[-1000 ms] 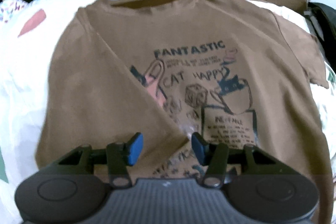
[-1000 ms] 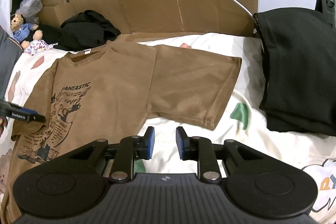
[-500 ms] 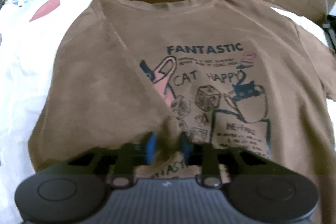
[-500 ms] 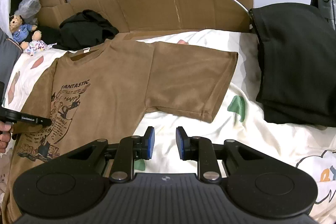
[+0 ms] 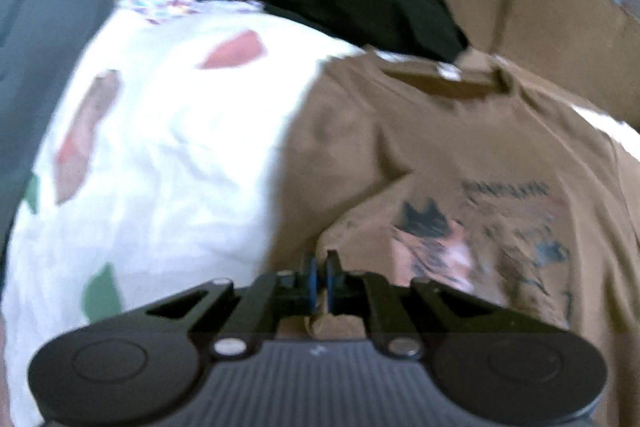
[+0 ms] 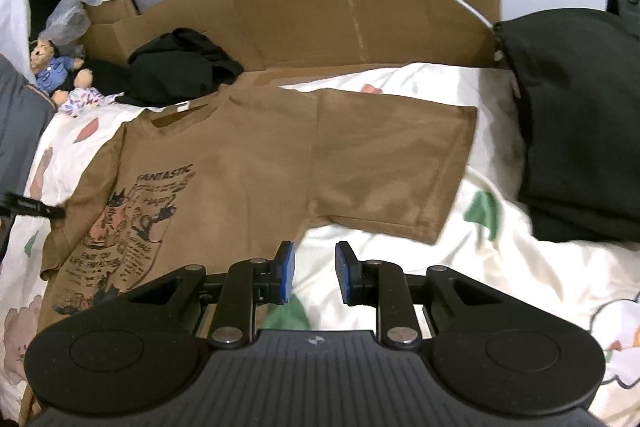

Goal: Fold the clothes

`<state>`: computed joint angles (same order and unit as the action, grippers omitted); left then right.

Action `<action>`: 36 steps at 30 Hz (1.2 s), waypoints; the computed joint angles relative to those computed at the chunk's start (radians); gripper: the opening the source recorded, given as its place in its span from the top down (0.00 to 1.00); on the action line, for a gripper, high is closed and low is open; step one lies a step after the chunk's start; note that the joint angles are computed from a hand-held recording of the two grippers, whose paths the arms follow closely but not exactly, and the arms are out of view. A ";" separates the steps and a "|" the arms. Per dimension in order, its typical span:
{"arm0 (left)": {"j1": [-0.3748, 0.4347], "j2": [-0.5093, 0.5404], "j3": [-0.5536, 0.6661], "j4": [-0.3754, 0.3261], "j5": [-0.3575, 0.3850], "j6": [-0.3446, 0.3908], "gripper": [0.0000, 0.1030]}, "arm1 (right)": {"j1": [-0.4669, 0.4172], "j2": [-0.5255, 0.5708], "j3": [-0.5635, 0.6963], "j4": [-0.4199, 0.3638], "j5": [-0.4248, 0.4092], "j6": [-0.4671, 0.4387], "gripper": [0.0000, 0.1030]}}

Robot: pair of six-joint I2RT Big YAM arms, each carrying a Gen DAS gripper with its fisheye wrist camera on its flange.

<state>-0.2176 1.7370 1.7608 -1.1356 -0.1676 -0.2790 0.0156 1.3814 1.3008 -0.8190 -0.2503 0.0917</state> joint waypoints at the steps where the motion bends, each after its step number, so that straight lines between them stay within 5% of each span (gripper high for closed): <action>1: 0.011 0.004 0.014 -0.005 -0.004 -0.005 0.95 | 0.007 0.004 0.002 0.001 -0.001 0.000 0.75; 24: 0.174 0.175 0.209 -0.062 -0.023 0.000 0.96 | 0.113 0.241 0.176 -0.064 -0.038 -0.043 0.75; 28: 0.190 0.209 0.249 -0.070 -0.029 0.001 0.96 | 0.119 0.255 0.195 -0.077 -0.031 -0.047 0.66; 36: 0.216 0.230 0.241 -0.071 -0.053 -0.011 0.96 | 0.123 0.279 0.225 -0.112 -0.030 -0.081 0.64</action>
<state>-0.0016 1.9668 2.0015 -1.2063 -0.2210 -0.2902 0.1387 1.6599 1.5255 -0.9313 -0.2800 0.0104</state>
